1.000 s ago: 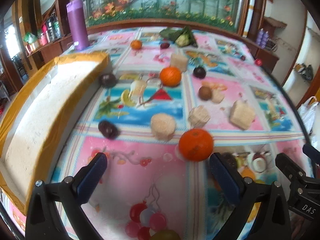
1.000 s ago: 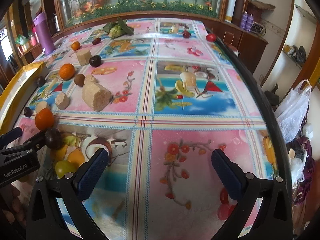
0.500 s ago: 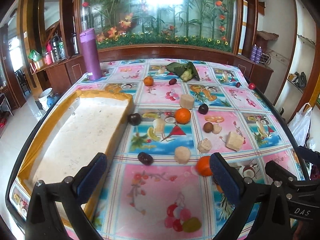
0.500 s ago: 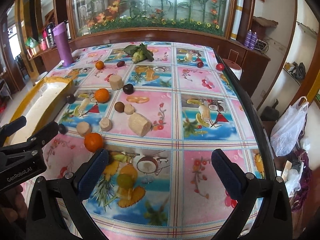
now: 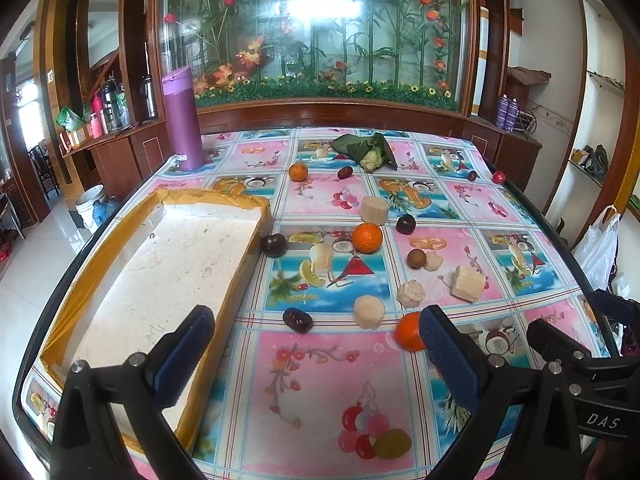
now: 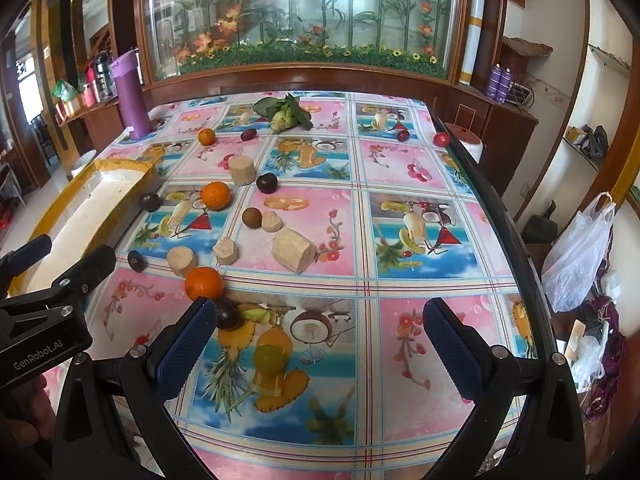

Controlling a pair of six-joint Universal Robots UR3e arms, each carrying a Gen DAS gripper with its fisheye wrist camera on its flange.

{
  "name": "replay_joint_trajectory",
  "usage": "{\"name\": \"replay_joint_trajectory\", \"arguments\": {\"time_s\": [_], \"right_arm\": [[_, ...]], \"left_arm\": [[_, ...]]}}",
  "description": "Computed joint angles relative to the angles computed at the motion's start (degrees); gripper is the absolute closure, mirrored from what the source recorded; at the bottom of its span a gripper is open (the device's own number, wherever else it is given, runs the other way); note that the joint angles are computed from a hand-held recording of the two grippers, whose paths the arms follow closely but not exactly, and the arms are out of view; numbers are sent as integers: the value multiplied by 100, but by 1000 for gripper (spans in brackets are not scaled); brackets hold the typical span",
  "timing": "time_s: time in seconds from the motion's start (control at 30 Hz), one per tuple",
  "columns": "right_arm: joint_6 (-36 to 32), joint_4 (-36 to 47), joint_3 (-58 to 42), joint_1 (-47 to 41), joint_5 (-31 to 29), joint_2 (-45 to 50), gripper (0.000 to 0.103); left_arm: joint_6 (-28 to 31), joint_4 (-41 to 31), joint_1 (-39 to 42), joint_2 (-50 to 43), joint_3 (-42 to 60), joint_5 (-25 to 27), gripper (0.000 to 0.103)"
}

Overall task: Organize fruits
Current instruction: 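Move both tools over the scattered fruits on the tablecloth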

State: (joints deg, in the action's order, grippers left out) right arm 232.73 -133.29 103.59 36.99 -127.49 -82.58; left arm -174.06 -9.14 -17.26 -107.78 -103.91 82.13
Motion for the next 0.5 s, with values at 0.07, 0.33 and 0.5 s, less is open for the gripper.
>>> {"name": "replay_joint_trajectory", "arguments": {"time_s": [0.07,0.33,0.5], "right_arm": [[49,-11,23,22,-25,-19,0],[135,-54,55,73,-95,-32,0],[146,-66,61,92,-106,-25,0]], "left_arm": [[7,22,-7,17,-24,-4,0],[26,130,-23,77,-121,13,0],[16,130,-19,101,-153,11,0]]}}
